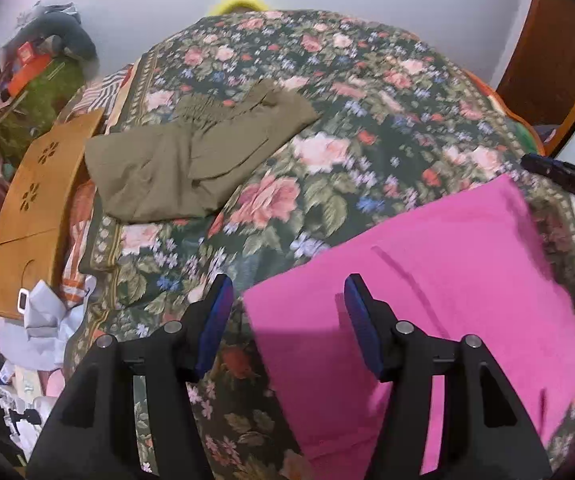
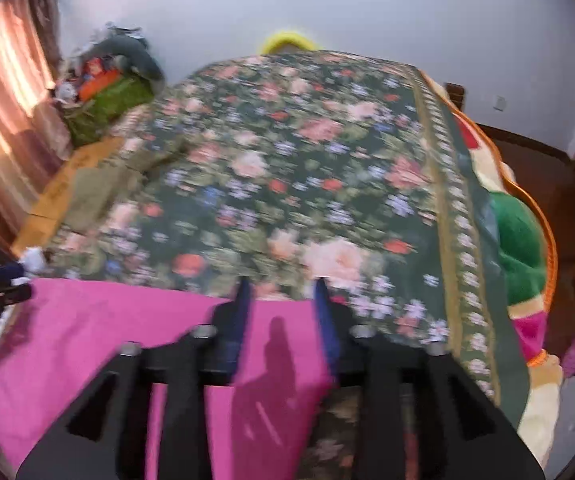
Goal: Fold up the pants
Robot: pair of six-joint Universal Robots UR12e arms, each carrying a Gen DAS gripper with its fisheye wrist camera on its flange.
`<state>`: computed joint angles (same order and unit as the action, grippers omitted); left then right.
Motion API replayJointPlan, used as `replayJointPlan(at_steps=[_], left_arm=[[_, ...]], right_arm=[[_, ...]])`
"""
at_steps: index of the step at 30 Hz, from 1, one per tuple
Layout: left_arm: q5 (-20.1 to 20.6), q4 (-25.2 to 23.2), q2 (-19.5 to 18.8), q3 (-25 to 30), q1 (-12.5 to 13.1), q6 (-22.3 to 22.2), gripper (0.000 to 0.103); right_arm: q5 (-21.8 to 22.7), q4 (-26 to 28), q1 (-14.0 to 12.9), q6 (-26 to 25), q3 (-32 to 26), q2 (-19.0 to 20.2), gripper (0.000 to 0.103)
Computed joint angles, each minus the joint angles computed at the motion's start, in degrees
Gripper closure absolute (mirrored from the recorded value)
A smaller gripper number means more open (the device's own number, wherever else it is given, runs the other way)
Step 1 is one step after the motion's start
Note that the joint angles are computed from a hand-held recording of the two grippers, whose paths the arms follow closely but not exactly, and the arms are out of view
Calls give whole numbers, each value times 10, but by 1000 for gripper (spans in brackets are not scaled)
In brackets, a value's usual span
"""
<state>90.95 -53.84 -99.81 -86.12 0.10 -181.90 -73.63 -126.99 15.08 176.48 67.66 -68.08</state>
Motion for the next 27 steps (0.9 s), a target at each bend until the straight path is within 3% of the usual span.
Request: replayJointPlan(at_steps=[4,6,10,18,22,27], left_arm=[[-13,1,-8,17,-5,8,41],[-25,-2,-13,25,-5,7,34],[-57,-31,-26,42,-3,-1,28],[-66,-100,-44,52,-5,18,20],[-53,-96,-42,46,-9,38,17],[-44,-93,-30,34,-13,52,17]], right_arm=[[39,25,13,-29,-19,5,42],[59,53,19,-41,-31,13,25],[73,117,35,-72,-61,34,24],[84,241,44,-94,-96,62,21],[117,256,33,-90,-86,57,19],[103,264,32,-122,-63,36,14]])
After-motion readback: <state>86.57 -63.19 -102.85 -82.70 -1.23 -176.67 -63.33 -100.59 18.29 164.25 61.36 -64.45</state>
